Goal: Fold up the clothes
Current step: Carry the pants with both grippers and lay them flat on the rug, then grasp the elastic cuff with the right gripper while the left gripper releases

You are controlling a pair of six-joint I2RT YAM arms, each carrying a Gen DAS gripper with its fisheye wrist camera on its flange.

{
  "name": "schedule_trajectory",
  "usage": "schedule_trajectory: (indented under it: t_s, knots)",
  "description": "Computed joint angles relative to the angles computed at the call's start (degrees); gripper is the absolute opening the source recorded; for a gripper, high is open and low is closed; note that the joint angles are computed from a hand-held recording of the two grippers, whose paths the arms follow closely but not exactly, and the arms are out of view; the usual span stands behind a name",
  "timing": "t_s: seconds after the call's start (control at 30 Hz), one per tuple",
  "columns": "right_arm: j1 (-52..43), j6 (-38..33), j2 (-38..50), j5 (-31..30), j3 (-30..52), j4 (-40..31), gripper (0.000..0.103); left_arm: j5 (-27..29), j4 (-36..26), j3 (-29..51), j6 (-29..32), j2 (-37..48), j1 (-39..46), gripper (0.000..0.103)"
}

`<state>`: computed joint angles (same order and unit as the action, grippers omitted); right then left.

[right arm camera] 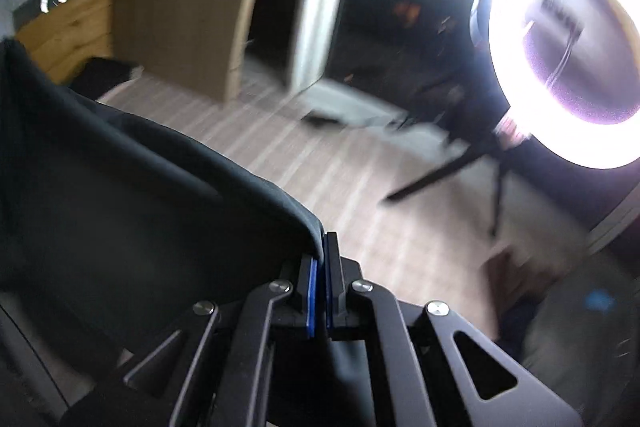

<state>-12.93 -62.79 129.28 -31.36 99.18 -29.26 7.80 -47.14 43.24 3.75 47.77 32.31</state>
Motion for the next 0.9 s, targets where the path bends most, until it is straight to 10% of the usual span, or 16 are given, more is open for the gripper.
schedule_trajectory:
  t_s: [0.17, 0.27, 0.4, 0.63, 0.9]
  knots:
    - [6.49, 5.95, 6.36, 13.26, 2.12, 7.41, 0.014, -12.73, 15.91, 3.75, -1.94, 24.45, -4.68, 0.011]
    - [4.97, 6.11, 5.22, 10.95, 0.41, 4.55, 0.015, -7.71, 17.22, 1.65, -1.25, 25.68, -0.64, 0.016]
    - [0.02, 1.29, -1.17, 5.07, -7.84, -2.41, 0.064, -1.93, 10.58, -5.62, 4.32, 13.94, 3.31, 0.03]
    - [-6.7, -7.42, -7.64, 7.25, -28.39, -7.88, 0.064, 3.75, -0.42, -17.24, 9.84, -1.93, 5.9, 0.04]
    - [-4.51, -1.98, -9.62, 7.29, -42.38, -1.14, 0.064, 10.46, 0.56, -20.62, 22.5, 1.81, 23.33, 0.04]
